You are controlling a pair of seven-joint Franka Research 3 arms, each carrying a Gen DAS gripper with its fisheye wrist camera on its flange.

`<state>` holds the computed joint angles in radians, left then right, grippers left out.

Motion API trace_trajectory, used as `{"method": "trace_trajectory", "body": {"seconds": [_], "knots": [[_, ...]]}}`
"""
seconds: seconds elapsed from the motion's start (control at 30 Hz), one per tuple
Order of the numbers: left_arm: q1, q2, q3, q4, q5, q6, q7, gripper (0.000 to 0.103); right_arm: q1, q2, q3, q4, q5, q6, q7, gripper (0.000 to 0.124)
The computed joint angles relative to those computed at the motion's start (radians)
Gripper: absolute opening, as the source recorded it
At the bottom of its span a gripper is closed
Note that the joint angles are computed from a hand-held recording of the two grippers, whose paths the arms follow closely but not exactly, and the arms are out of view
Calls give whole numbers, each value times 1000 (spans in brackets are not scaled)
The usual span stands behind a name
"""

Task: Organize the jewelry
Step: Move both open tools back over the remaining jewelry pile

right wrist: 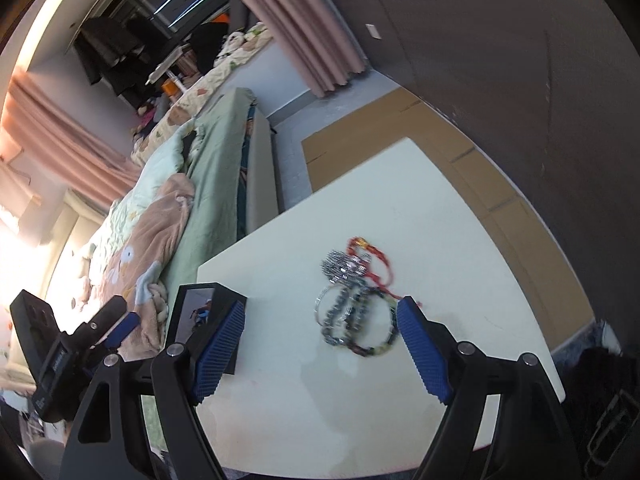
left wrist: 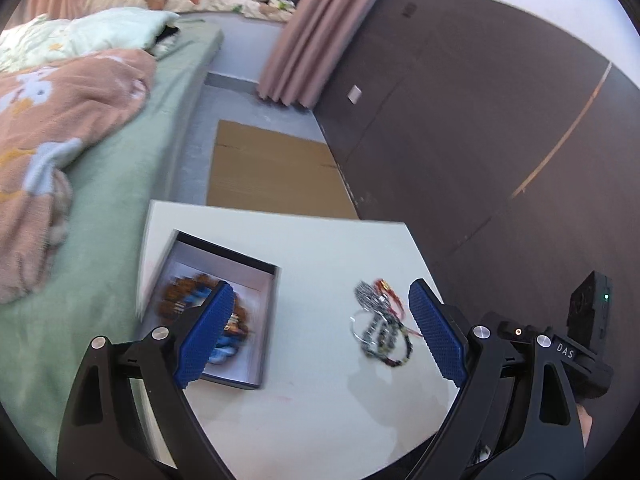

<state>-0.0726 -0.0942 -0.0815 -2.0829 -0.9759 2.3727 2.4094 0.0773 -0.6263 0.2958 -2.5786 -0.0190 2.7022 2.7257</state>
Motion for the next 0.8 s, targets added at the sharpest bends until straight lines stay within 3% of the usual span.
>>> {"method": "trace_trajectory", "body": {"seconds": [0.2,0.43,0.7,0.8], "knots": [[-50,2,-43,-30,60,32,-21,88,14,-66,-32,-80,49,23,4,77],[-95,58,-83,-31,174,76,-99,88,38,-33,-87,-107,120,31,-65,77],[-122,129,-132,-20,299,124,-166,88,22,-49,-109,-136,165,46,-105,77],[-127,150,-145,-20,350,149,-198,84,12,-71,-113,-153,179,50,-115,77]]}}
